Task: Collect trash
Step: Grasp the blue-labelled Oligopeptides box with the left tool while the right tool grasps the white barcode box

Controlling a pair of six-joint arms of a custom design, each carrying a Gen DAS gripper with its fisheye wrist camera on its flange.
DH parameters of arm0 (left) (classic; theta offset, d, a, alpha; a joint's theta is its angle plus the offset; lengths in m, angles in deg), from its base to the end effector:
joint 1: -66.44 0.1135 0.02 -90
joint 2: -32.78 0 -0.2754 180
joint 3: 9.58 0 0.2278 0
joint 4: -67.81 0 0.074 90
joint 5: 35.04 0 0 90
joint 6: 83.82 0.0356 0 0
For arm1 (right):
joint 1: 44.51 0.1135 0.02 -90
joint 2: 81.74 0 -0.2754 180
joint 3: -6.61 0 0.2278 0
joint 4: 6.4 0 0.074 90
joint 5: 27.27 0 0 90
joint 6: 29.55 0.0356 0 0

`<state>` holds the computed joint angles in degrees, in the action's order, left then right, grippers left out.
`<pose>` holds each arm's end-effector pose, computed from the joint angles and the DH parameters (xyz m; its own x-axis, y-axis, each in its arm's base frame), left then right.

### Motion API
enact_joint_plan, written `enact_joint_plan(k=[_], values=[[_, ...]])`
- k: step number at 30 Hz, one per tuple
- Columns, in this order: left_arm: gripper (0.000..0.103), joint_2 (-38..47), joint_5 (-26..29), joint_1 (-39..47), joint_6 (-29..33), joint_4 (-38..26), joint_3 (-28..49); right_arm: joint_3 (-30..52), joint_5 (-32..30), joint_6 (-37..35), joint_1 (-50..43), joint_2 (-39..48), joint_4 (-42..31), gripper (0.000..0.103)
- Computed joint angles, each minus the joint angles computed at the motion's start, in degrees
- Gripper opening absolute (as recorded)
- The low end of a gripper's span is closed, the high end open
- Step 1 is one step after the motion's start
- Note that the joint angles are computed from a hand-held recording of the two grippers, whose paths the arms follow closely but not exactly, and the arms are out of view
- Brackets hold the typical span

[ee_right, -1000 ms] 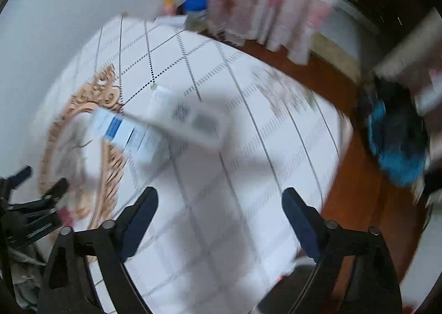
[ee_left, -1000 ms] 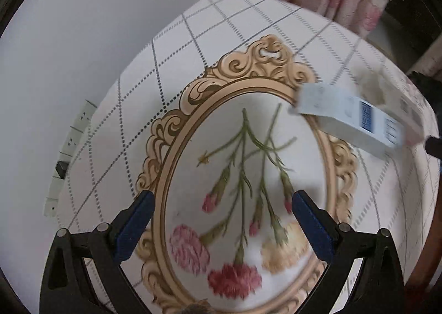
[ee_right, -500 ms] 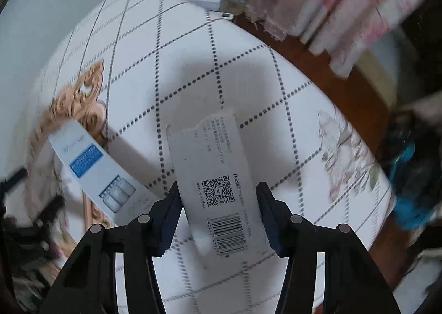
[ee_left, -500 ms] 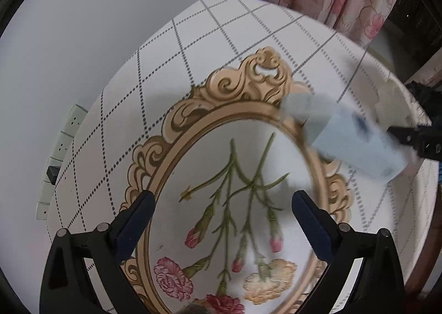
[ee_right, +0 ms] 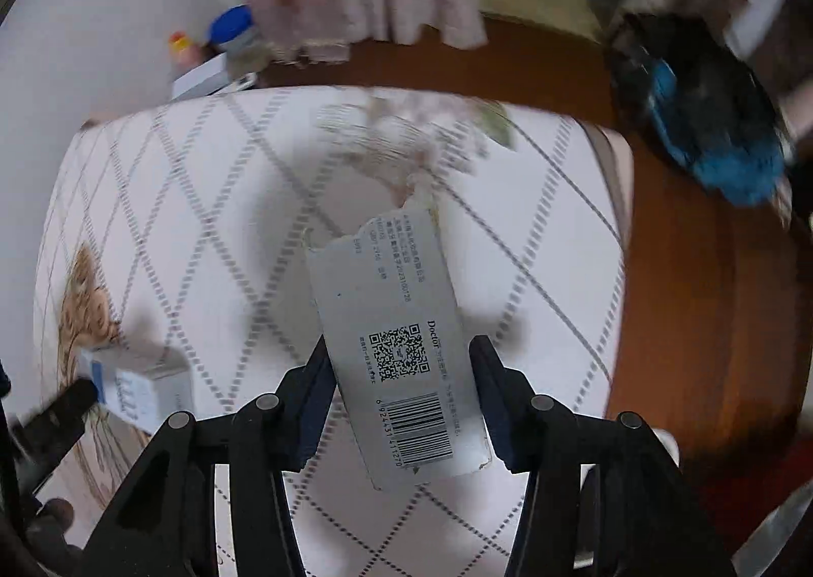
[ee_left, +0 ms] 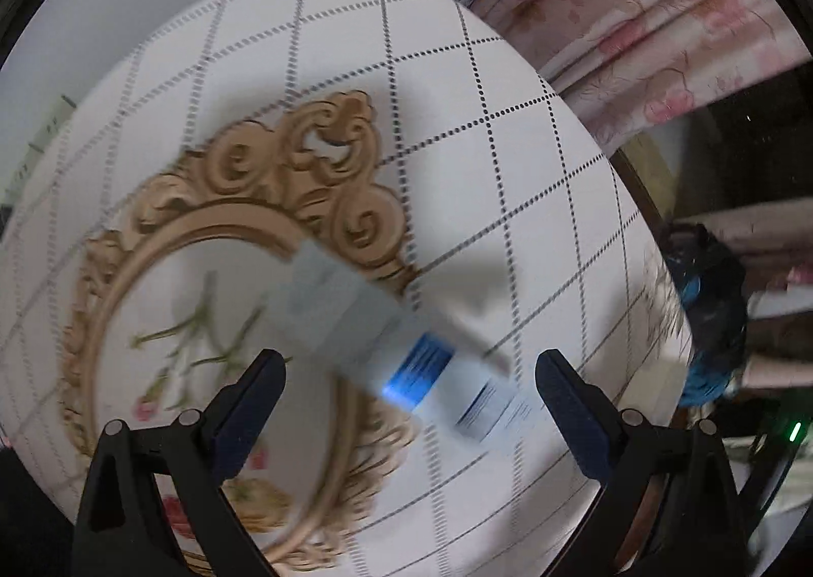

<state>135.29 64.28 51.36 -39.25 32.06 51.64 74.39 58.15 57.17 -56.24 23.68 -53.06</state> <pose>0.2643 -0.0772 0.1257 -0.8682 -0.4941 -0.0450 -0.4656 0.8427 -0.2705 0.2791 -0.0551 0.1309 -0.9838 0.1460 -0.1037 0.1388 0.9876 0.0736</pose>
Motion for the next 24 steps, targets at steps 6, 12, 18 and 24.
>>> enact_joint_plan(k=[6, 12, 18, 24], values=[[0.055, 4.8, -1.5, -1.0, -2.8, -2.0, 4.2, -1.7, 1.8, 0.3, 1.0, 4.1, 3.7, 0.057], [0.037, 0.8, -5.1, -5.9, 4.9, -2.4, 2.2, -2.9, 2.8, -1.6, 2.5, 1.7, 3.4, 0.052], [0.035, -5.7, -6.6, -13.7, 15.6, -3.2, -4.8, -12.2, 1.0, -7.8, -1.2, -7.5, 3.5, 0.051], [0.050, -5.1, -4.5, -18.9, 13.8, 0.2, -9.3, -20.0, -0.6, -11.5, -5.3, -12.5, 2.4, 0.052]])
